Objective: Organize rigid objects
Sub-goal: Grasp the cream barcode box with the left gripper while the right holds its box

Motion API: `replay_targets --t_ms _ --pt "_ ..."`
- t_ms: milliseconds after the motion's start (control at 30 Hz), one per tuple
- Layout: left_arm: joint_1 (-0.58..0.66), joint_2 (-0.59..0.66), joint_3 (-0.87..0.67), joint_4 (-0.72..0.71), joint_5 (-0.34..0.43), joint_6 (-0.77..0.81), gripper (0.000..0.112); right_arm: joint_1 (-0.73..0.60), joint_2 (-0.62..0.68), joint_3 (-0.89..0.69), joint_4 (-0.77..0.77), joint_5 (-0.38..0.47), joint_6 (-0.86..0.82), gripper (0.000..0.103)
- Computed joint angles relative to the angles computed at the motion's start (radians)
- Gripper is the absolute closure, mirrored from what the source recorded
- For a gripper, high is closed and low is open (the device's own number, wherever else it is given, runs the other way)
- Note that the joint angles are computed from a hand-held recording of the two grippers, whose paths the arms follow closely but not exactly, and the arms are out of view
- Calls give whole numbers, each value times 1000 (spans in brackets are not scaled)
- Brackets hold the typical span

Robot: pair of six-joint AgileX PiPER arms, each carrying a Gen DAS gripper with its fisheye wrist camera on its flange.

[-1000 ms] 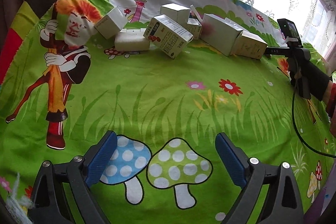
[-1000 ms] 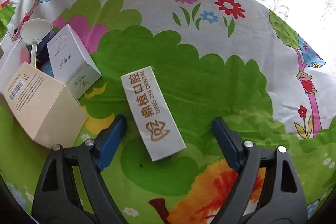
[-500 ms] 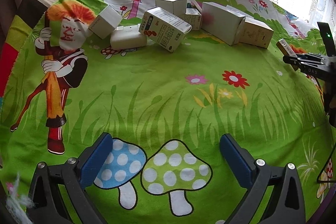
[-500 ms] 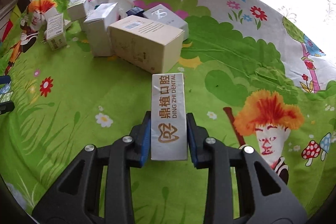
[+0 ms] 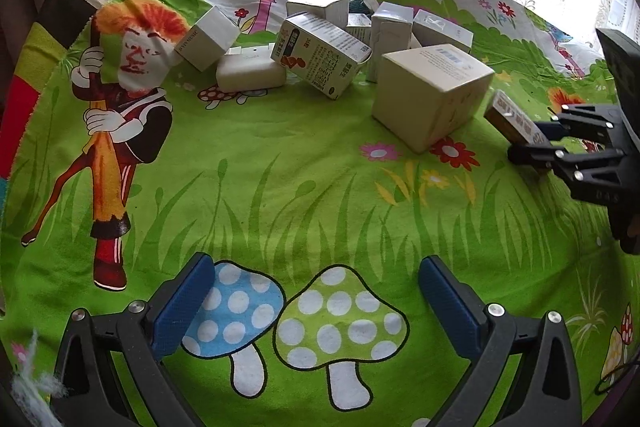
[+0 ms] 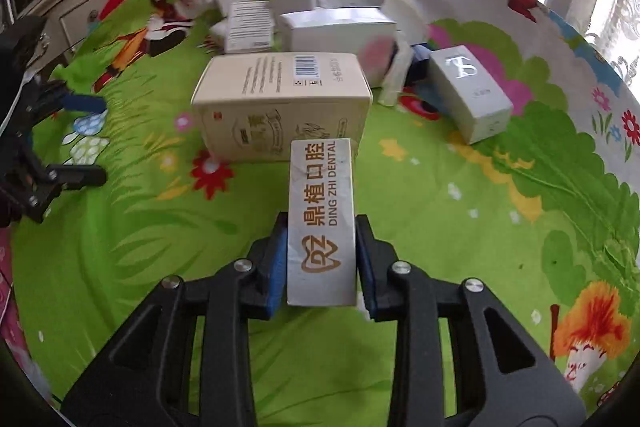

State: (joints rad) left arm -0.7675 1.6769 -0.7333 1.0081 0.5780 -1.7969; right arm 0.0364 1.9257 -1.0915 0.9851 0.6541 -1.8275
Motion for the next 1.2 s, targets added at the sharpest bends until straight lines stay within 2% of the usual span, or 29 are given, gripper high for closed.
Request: replay_targets --t_ms 33,100,133,233,300,333,367,400,433,467,500,533,600,667,733,767,867,933,967,1067,1133,1200 --pt "13 1 -13 -27 -13 23 9 -13 -47 79 40 -17 -39 68" --pt "56 -3 -39 -56 -92 73 9 -58 -118 189 83 -43 -51 68" --pt "59 2 -62 -49 -96 78 9 -85 -152 240 105 -59 -59 68" --pt "-1 37 -152 98 11 62 9 -155 -236 372 181 -96 -99 68" --pt "-35 81 -228 106 87 220 9 -176 -258 415 228 -115 -135 68" --pt "-32 97 -245 82 74 277 9 -184 -266 425 241 -118 -133 68" --pt "-6 89 -237 36 20 294 9 -204 -276 441 254 -110 -135 67" --pt "33 60 -209 -20 -74 271 9 -196 -281 457 294 -117 -146 67" --pt "58 31 -182 -70 -136 208 9 -204 -288 478 341 -116 -186 67" --pt "71 1 -164 -79 -157 108 10 -191 -293 487 364 -134 -201 67" --pt "77 -38 -154 -72 -139 8 10 -180 -300 494 380 -151 -210 67" --pt "71 -64 -162 -54 -81 -92 10 -166 -304 498 398 -169 -214 67" --pt "41 -20 -276 -59 117 -172 10 -153 -301 498 418 -183 -215 67" --pt "52 101 -454 -110 258 -91 10 -160 -297 496 415 -174 -211 67" --pt "91 241 -654 -241 375 109 10 -165 -295 493 409 -168 -206 67" --pt "109 297 -733 -300 406 187 10 -166 -294 491 405 -167 -201 67" --pt "112 399 -850 -402 492 283 10 -163 -300 500 422 -176 -220 67" --pt "64 451 -885 -361 570 318 10 -160 -300 502 430 -182 -229 67" --pt "37 457 -867 -334 593 327 10 -161 -301 503 432 -183 -229 67" --pt "-23 367 -656 -276 556 246 10 -165 -301 502 429 -180 -224 67" --pt "-23 265 -479 -232 466 142 10 -171 -297 497 418 -172 -213 67" --pt "16 186 -362 -198 374 102 10 -173 -296 494 412 -170 -208 67"
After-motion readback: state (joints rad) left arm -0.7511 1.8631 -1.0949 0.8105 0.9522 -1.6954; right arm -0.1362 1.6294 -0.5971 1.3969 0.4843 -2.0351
